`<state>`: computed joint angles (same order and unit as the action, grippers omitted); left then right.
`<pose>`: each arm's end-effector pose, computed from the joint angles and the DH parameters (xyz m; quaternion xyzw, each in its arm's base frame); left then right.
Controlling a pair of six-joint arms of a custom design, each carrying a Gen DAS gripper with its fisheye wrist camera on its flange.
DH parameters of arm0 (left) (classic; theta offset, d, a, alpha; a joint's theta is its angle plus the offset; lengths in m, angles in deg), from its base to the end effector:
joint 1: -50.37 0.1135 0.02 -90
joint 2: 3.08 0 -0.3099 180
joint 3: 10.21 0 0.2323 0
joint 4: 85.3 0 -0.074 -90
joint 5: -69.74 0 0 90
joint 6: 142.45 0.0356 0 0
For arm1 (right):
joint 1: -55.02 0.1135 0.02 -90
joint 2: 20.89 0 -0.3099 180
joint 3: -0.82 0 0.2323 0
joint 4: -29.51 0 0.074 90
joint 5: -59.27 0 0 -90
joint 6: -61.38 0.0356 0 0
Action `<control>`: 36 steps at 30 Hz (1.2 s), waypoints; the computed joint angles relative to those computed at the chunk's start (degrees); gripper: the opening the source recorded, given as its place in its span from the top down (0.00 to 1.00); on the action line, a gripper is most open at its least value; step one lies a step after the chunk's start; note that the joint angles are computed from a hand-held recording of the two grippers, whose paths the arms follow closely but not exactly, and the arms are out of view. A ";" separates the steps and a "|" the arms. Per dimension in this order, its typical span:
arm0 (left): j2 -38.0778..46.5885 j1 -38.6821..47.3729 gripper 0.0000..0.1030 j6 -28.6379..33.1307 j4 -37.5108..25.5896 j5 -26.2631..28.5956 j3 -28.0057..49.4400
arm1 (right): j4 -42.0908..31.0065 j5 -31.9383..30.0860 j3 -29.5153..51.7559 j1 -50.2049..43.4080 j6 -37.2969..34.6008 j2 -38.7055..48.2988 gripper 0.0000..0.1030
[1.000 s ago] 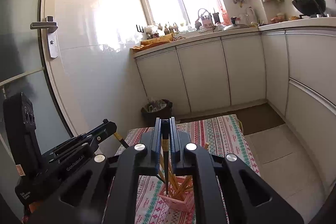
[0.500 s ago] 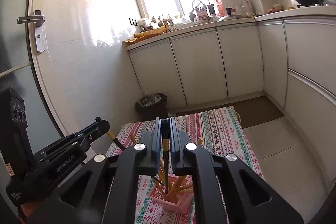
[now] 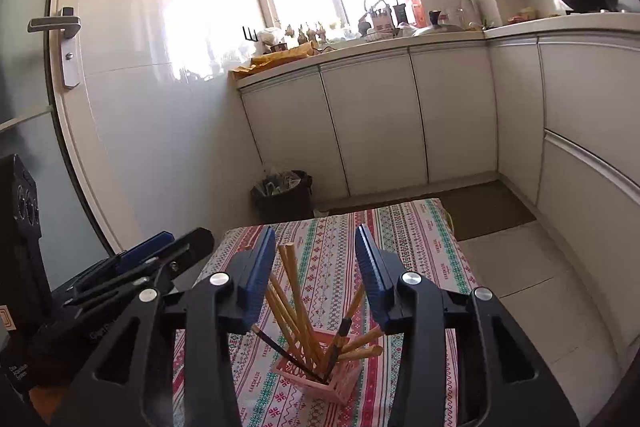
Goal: Organize utensils
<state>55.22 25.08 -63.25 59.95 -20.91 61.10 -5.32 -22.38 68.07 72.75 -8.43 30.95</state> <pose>0.1677 -0.0788 0.3889 0.1012 0.8215 -0.1693 0.5349 0.1497 0.0424 0.3826 0.0595 0.8130 0.1310 0.5642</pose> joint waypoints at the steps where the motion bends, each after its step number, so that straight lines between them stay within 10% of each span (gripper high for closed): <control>1: -0.82 0.22 0.41 -0.26 0.11 -0.11 0.13 | -0.34 0.53 0.33 0.22 0.21 -0.59 0.59; 9: -4.44 -2.60 0.36 0.15 -3.38 -4.55 2.26 | -5.11 7.62 2.88 6.37 0.91 -3.95 0.58; 28: -10.10 -19.80 0.07 -0.05 -7.26 -24.54 3.97 | -11.26 26.41 5.16 20.01 4.39 -10.17 0.14; 36: -10.77 -24.26 0.07 0.08 -8.03 -29.84 3.95 | -12.60 22.36 5.04 14.07 3.69 -12.59 0.10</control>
